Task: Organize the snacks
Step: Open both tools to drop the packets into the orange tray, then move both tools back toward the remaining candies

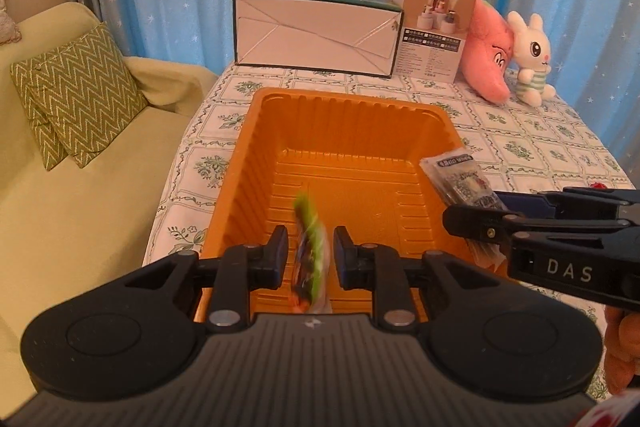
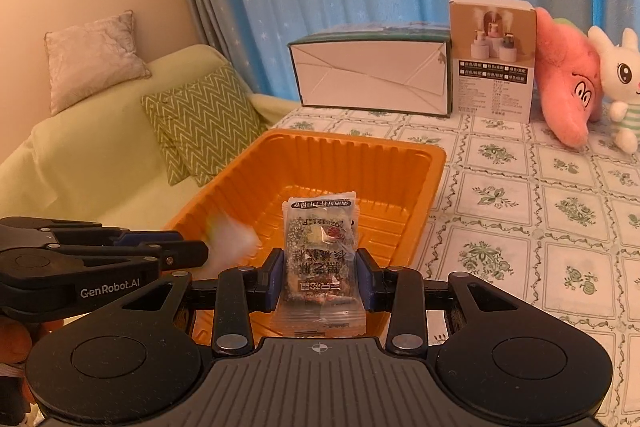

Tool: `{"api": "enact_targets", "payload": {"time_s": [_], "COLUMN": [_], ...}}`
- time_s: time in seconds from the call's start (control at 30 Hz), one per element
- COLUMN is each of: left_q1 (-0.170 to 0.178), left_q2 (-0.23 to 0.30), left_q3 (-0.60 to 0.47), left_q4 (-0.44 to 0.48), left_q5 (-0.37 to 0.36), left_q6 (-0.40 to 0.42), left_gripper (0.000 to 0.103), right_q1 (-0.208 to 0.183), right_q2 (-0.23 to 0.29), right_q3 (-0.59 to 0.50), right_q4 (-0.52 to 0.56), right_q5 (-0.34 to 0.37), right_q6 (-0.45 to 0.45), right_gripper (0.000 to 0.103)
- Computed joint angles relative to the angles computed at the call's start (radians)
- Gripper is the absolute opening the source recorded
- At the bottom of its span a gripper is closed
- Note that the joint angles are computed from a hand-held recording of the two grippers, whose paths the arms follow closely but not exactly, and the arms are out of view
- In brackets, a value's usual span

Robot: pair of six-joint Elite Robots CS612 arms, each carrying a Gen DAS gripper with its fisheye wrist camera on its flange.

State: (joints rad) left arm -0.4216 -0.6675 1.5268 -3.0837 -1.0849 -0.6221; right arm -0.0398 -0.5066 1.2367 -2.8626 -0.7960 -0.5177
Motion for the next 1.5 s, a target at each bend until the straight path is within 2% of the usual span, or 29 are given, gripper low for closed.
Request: {"api": "enact_targets", "payload": {"time_s": [0.27,0.37,0.43,0.5,0.77,1.03,1.17,1.27,1.37,1.5], "left_q1": [-0.004,-0.007,-0.009,-0.012,-0.034,-0.087,-0.121,-0.146,-0.169,-0.198], "left_q2": [-0.011,-0.018,-0.021,-0.025,-0.060,-0.101,-0.115,-0.122,-0.129,-0.133], "left_q3": [0.022,0.030,0.033,0.038,0.075,0.107,0.123,0.133,0.140,0.147], "left_q4": [-0.013,-0.011,-0.006,-0.008,-0.042,-0.067,-0.096,-0.117,-0.129,-0.145], "left_q5": [0.020,0.032,0.041,0.046,0.063,0.094,0.103,0.106,0.105,0.105], "left_q6": [-0.028,-0.040,-0.035,-0.032,-0.036,-0.026,-0.033,-0.037,-0.046,-0.060], "left_gripper": [0.022,0.022,0.022,0.022,0.027,0.030,0.038,0.048,0.053,0.053], "right_q1": [0.002,0.000,-0.003,-0.005,-0.031,-0.078,-0.108,-0.130,-0.152,-0.183], "right_q2": [0.001,0.005,0.008,0.007,-0.032,-0.111,-0.148,-0.173,-0.195,-0.216], "right_q3": [-0.004,-0.012,-0.008,-0.003,0.062,0.199,0.261,0.304,0.346,0.392], "right_q4": [0.014,0.035,-0.008,-0.041,-0.177,-0.319,-0.355,-0.373,-0.398,-0.419], "right_q5": [0.007,0.037,0.052,0.059,0.030,0.007,0.011,0.008,0.002,0.000], "right_q6": [0.005,-0.004,0.005,0.016,0.051,0.069,0.086,0.099,0.105,0.124], "right_gripper": [0.038,0.038,0.042,0.053,0.054,0.054,0.054,0.055,0.059,0.065]}}
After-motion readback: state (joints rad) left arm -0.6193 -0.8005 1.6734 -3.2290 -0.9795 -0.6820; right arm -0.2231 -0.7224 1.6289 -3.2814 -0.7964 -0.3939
